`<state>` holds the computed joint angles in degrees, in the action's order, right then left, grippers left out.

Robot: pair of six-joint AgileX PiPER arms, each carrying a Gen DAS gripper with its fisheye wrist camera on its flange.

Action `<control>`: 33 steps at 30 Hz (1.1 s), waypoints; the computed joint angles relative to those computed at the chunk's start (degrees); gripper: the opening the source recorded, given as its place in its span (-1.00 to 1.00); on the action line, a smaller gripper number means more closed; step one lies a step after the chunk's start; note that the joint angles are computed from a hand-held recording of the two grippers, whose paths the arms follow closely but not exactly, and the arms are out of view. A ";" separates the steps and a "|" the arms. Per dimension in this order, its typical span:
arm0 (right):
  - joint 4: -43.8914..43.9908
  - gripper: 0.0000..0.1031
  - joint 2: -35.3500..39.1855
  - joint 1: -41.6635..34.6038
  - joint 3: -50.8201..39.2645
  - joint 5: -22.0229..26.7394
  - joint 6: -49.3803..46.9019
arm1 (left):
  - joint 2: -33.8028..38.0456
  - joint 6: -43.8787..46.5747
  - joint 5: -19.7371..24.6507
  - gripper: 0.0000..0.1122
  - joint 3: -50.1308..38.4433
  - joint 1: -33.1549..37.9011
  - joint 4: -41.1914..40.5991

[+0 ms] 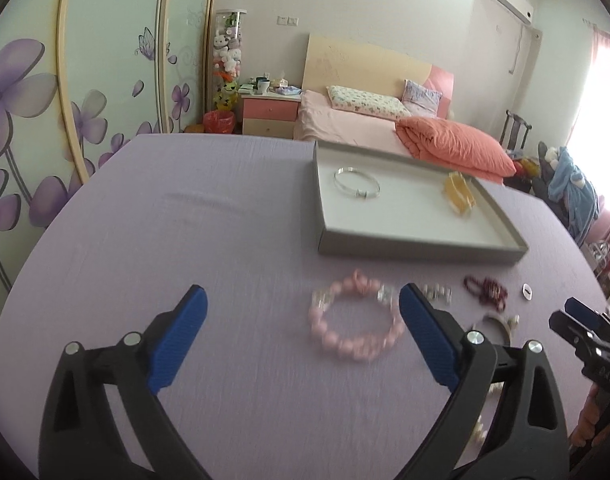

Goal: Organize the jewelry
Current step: 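Grasp the pearl bracelet with the right gripper while the left gripper approaches the pink bracelet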

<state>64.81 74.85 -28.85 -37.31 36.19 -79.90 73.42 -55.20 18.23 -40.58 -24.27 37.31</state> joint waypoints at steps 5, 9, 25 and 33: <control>0.78 0.24 -4.78 -0.19 8.21 -1.01 -5.91 | -3.53 -12.23 1.06 0.72 5.63 -3.99 10.60; 0.10 -0.07 -4.83 -0.40 11.89 -1.10 -7.99 | -4.40 -18.83 2.79 0.72 7.98 -6.77 16.13; 5.21 -0.55 -7.71 3.70 17.49 -7.00 -14.82 | -3.13 -19.50 3.97 0.72 8.75 -9.20 15.90; 2.34 -0.82 -7.51 1.87 16.64 -4.96 -14.01 | 0.24 -14.25 2.70 0.72 6.62 -8.12 11.05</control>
<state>67.16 67.34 -26.98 -20.67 31.23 -93.90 73.66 -69.45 20.93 -33.96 -32.38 48.36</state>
